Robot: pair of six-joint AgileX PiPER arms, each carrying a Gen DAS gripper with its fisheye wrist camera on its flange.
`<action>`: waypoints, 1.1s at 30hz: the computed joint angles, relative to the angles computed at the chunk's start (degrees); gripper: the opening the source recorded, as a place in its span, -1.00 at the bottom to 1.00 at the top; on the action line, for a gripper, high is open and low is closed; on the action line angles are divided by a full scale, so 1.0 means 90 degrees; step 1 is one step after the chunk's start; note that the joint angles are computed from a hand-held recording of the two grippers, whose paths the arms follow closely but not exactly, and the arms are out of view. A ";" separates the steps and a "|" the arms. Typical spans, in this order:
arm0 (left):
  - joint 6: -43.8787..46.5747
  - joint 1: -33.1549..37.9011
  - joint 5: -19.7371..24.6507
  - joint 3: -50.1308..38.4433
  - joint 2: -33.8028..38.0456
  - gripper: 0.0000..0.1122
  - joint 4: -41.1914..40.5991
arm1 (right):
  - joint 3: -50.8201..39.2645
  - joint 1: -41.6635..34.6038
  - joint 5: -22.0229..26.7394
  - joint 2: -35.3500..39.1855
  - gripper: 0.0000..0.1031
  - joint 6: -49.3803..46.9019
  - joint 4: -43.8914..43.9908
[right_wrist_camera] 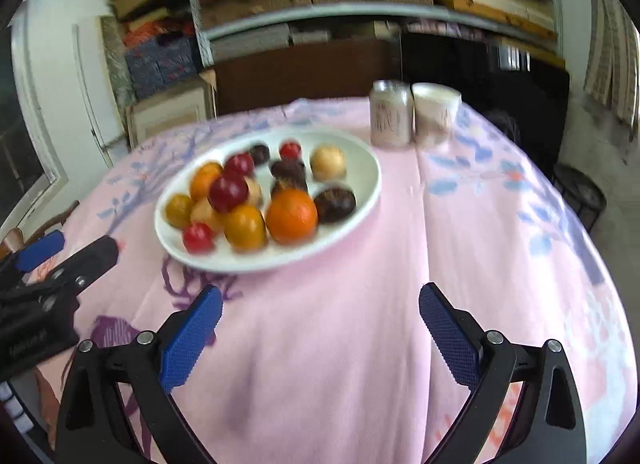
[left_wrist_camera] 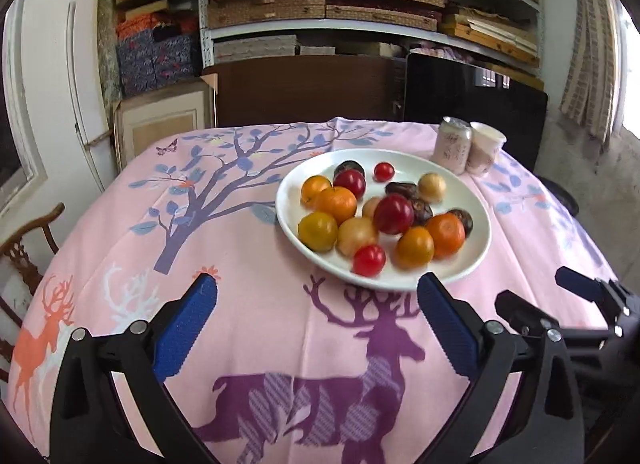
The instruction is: Organize fruits
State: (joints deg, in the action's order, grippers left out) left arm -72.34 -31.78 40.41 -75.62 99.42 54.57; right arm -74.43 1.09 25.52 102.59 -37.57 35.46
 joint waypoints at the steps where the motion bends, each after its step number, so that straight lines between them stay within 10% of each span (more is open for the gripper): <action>1: -0.0046 -0.0038 -0.0097 0.0132 -0.0062 0.76 0.0094 | -0.0114 -0.0064 0.0227 0.0059 0.93 -0.0054 0.0117; 11: 0.0267 0.0039 -0.0222 0.0196 -0.0304 0.76 -0.0053 | -0.0076 -0.0288 0.0173 0.0081 0.93 -0.0708 0.0912; 18: 0.0011 -0.0527 0.0874 -0.0054 -0.0119 0.76 0.0524 | 0.0411 -0.0037 -0.0302 -0.0272 0.93 -0.1464 0.1190; 33: 0.0222 -0.0416 0.0393 0.0179 -0.0409 0.76 0.0059 | 0.0397 -0.0089 -0.0104 -0.0275 0.93 -0.1634 0.1357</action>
State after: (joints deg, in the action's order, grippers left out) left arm -70.34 -35.53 43.95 -74.01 95.74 55.10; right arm -70.85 0.28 24.58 100.12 -52.28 47.67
